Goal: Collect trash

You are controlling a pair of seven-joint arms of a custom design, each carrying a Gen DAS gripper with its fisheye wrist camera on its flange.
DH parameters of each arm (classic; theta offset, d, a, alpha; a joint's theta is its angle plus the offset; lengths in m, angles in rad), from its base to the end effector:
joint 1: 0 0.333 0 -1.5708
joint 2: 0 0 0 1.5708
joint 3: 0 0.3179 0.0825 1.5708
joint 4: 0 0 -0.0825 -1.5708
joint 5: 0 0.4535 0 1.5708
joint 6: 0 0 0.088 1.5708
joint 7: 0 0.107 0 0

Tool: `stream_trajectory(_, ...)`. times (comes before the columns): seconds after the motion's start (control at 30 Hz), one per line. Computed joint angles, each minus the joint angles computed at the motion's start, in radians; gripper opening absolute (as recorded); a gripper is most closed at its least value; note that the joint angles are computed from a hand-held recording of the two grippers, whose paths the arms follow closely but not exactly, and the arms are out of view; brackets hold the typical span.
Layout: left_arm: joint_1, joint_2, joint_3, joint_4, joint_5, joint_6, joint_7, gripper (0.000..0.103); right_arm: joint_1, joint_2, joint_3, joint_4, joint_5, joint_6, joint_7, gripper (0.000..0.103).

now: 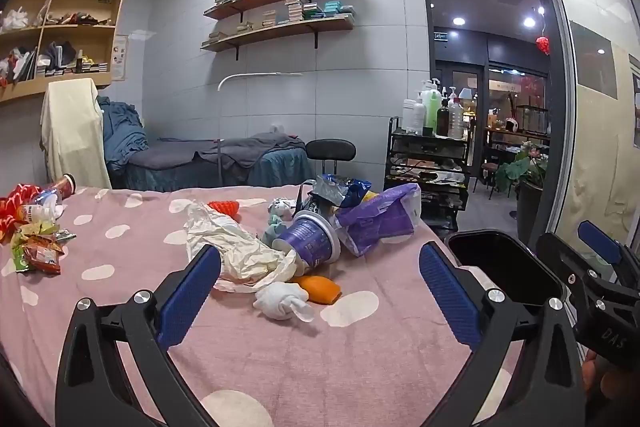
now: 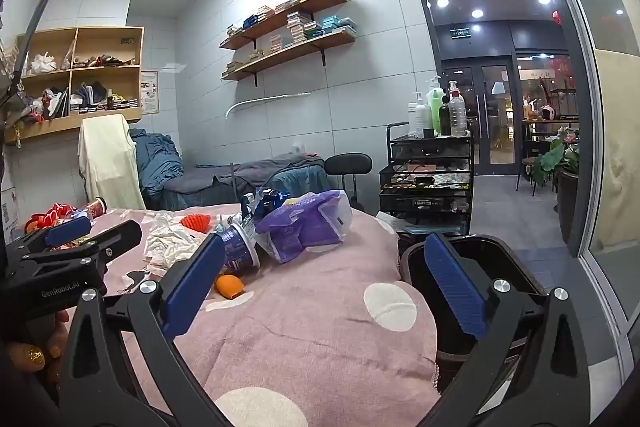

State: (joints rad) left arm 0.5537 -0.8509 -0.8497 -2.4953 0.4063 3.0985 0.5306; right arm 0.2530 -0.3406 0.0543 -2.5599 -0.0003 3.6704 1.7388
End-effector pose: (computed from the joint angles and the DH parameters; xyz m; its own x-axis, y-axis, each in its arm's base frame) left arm 0.4413 -0.2377 0.5628 0.1100 -0.9939 0.0060 -0.2468 -0.0332 -0.9685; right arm 0.4757 0.1530 0.5264 0.2772 -0.9494 -0.1479 -0.1575 0.1069 -0.9817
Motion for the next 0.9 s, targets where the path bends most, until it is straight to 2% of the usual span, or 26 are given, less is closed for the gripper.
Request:
stream_trajectory(0.27, 0.008, 0.005, -0.011, 0.008, 0.011, -0.007, -0.002, 0.098, -0.011, 0.008, 0.017, 0.006, 0.024, -0.003, -0.029, 0.098)
stream_trajectory(0.47, 0.009, 0.001, -0.011, 0.007, 0.023, -0.011, -0.004, 0.098, -0.008, 0.010, 0.005, 0.027, 0.017, -0.025, -0.035, 0.098)
stream_trajectory(0.63, 0.006, 0.005, -0.009, 0.006, 0.024, -0.012, -0.006, 0.098, -0.017, 0.007, 0.042, 0.009, 0.071, -0.002, -0.070, 0.098)
stream_trajectory(0.9, 0.009, 0.006, -0.012, 0.005, 0.027, -0.008, -0.007, 0.098, -0.004, 0.012, 0.027, 0.012, 0.062, -0.001, -0.071, 0.098)
